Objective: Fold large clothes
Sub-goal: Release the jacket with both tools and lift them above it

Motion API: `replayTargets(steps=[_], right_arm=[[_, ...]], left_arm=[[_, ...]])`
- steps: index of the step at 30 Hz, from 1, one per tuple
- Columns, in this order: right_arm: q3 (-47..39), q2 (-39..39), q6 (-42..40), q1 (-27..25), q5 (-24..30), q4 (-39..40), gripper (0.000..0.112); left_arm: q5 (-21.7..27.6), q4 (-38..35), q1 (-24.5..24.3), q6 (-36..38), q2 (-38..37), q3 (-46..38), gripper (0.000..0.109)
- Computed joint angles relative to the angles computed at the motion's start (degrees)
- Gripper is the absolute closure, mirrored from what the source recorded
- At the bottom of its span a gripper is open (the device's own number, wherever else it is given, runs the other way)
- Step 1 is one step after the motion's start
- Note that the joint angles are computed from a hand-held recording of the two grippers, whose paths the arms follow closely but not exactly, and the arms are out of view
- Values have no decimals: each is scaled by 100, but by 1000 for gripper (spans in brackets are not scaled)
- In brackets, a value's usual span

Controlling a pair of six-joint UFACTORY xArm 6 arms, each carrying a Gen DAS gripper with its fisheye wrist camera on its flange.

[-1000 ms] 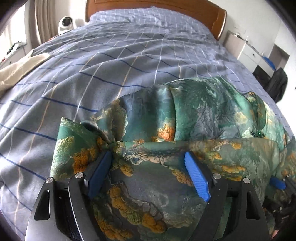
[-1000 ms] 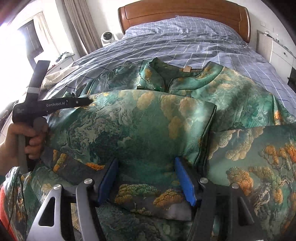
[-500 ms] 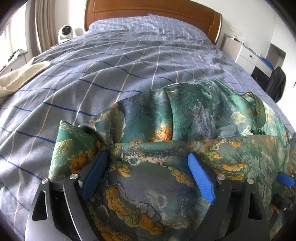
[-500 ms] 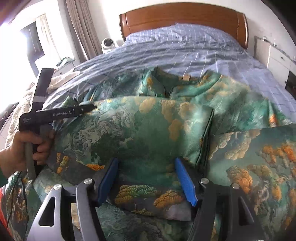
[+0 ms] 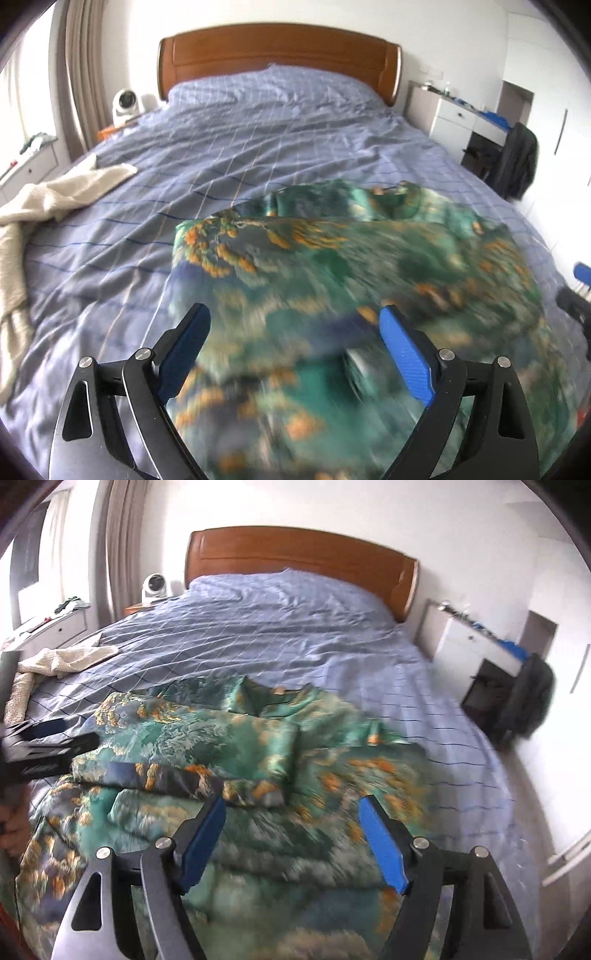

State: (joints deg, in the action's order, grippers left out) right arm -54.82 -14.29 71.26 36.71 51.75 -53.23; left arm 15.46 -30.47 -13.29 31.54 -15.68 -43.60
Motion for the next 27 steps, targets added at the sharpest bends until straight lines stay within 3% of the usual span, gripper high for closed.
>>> replayTargets(steps=[5,11,27], right_arm=[[62,-468,194,635,1155,-88,36],[51,-776,276,1157,2029,-204,36],[172,-1112,460,1472,2772,-88,36]], left_arm=[[296,259,-124,-467,-1327,786,11],[601,1014,-190,-1159,-2056,1130,11],[937,1699,-314,-1812,-2628,1349,11]])
